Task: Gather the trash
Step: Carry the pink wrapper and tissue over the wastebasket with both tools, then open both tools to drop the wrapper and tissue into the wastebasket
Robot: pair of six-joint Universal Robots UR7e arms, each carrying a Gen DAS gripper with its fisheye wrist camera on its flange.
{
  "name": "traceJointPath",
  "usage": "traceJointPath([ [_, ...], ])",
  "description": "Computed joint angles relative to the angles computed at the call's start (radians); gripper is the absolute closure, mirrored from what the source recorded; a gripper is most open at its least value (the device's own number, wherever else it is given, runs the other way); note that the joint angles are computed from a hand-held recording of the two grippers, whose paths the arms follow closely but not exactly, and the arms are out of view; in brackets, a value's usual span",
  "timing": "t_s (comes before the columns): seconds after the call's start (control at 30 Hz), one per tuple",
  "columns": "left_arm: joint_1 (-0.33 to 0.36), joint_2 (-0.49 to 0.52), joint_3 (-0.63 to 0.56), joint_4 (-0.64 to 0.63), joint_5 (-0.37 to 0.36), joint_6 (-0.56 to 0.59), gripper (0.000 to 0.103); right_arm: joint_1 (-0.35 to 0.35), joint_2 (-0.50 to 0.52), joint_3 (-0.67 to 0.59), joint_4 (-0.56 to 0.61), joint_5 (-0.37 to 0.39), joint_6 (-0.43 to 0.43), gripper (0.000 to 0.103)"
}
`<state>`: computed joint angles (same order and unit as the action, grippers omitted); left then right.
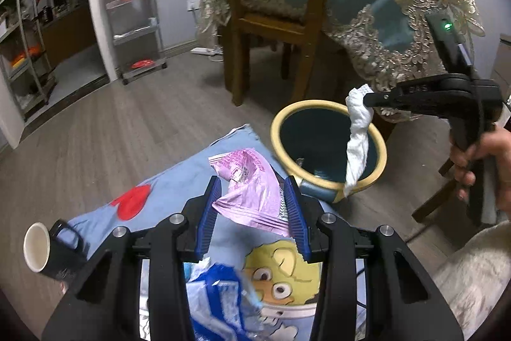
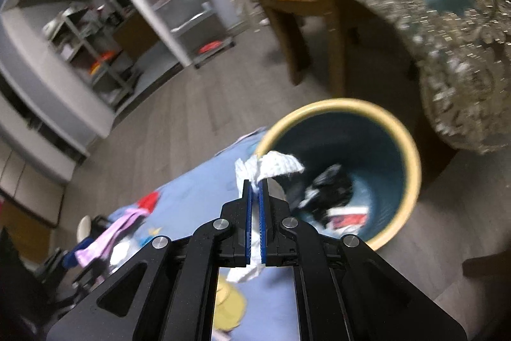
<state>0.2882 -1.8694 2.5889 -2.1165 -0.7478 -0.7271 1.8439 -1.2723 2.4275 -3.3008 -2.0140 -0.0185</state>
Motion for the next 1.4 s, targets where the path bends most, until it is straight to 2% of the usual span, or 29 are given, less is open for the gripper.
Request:
traceJointPath([
  [0.1,0.029,0.080,0.000,-0.128,-0.018,0.068,0.063,-0.057,-0.008,0.000,-0.022,0.015,-0.007,0.098],
  [0.23,0.082,0.243,-0.012,-0.337,-0.051,0.197,0.063,-0.111,0.004,-0.006,-0.058,0.015,-0.025,0.098],
  [0.53,0.176,0.570,-0.071,-0.701,-0.107,0.397,0.062,-0.146,0.050,-0.021,-0.183,-0.050,-0.115,0.098],
  [0.77,0.223,0.739,-0.127,-0.798,-0.110,0.470,0.063,-0.151,0.071,-0.037,-0.166,-0.056,-0.116,0.098],
  [1.1,0.252,0.801,-0.157,-0.872,-0.107,0.476,0.062,-0.178,0.052,-0.025,-0.158,0.006,-0.104,0.097],
  [1.13,0.254,0.802,-0.159,-0.868,-0.107,0.474,0.062,-0.179,0.051,-0.027,-0.144,0.008,-0.107,0.093],
  [1.17,0.255,0.802,-0.159,-0.863,-0.105,0.471,0.062,-0.176,0.054,-0.029,-0.133,-0.003,-0.109,0.084],
  [1.2,0.253,0.800,-0.158,-0.855,-0.102,0.464,0.058,-0.174,0.057,-0.031,-0.131,-0.012,-0.110,0.079],
  [1.27,0.250,0.791,-0.147,-0.849,-0.093,0.448,0.049,-0.175,0.053,-0.030,-0.126,-0.009,-0.099,0.062],
  [1.4,0.247,0.762,-0.131,-0.830,-0.080,0.416,0.038,-0.164,0.053,-0.028,-0.156,-0.020,-0.099,0.048],
])
